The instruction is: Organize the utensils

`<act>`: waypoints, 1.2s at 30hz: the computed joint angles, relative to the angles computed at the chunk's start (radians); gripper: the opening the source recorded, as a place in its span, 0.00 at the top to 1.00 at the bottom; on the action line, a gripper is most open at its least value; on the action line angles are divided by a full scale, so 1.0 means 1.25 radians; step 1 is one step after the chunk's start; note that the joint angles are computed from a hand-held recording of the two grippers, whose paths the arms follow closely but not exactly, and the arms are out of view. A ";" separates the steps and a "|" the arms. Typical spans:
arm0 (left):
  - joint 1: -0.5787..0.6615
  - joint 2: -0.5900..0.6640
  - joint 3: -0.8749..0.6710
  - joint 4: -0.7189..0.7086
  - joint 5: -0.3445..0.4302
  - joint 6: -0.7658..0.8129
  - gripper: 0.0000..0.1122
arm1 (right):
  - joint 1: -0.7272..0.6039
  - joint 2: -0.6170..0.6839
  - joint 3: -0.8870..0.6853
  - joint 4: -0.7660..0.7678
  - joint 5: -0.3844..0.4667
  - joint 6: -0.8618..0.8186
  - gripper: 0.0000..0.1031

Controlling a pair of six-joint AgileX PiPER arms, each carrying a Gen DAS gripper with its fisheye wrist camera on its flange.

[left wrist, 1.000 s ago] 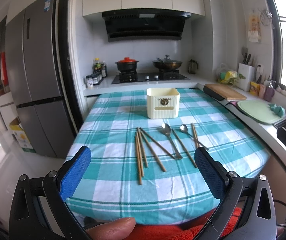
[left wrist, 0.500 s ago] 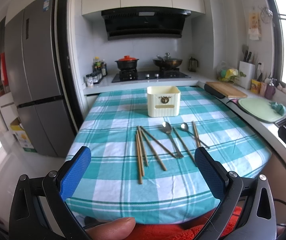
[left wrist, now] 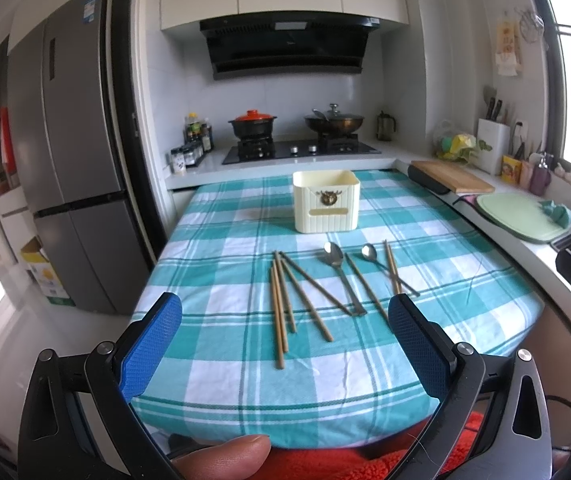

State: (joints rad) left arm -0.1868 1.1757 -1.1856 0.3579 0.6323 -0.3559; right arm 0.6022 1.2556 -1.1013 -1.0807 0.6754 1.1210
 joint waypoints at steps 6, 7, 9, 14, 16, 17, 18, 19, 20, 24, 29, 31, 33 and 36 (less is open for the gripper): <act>-0.005 0.022 -0.017 -0.007 0.008 0.018 0.08 | -0.010 0.006 -0.004 0.011 -0.004 -0.003 0.00; -0.006 0.026 -0.021 -0.010 0.010 0.020 0.08 | -0.012 0.007 -0.005 0.012 -0.005 -0.004 0.00; -0.004 0.030 -0.026 -0.014 0.013 0.022 0.08 | -0.014 0.011 -0.007 0.014 -0.005 -0.003 0.00; -0.001 0.048 -0.048 -0.025 0.030 0.029 0.08 | -0.026 0.019 -0.012 0.028 -0.012 -0.012 0.00; -0.010 0.060 -0.061 -0.015 0.042 0.019 0.08 | -0.031 0.022 -0.013 0.033 -0.016 -0.016 0.00; -0.010 0.064 -0.064 -0.016 0.044 0.021 0.08 | -0.034 0.024 -0.015 0.037 -0.017 -0.020 0.00; -0.010 0.067 -0.067 -0.017 0.046 0.023 0.08 | -0.035 0.025 -0.016 0.039 -0.018 -0.021 0.00; -0.009 0.070 -0.070 -0.019 0.047 0.024 0.08 | -0.036 0.026 -0.014 0.040 -0.019 -0.021 0.00; -0.008 0.073 -0.073 -0.022 0.049 0.027 0.08 | -0.039 0.027 -0.015 0.043 -0.021 -0.024 0.00; -0.002 0.080 -0.079 -0.029 0.051 0.033 0.08 | -0.042 0.031 -0.017 0.045 -0.023 -0.024 0.00; 0.020 0.107 -0.096 -0.050 0.052 0.052 0.08 | -0.060 0.050 -0.031 0.062 -0.032 -0.044 0.00; 0.049 0.135 -0.112 -0.081 0.049 0.078 0.08 | -0.073 0.062 -0.040 0.072 -0.038 -0.057 0.00; 0.081 0.169 -0.133 -0.120 0.049 0.109 0.08 | -0.088 0.077 -0.054 0.087 -0.043 -0.072 0.00; 0.136 0.242 -0.181 -0.188 0.057 0.155 0.08 | -0.110 0.104 -0.077 0.115 -0.045 -0.102 0.00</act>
State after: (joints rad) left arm -0.0174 1.4783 -1.4120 0.1234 0.7039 -0.1622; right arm 0.4645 1.3861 -1.1980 -0.9374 0.6192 0.9934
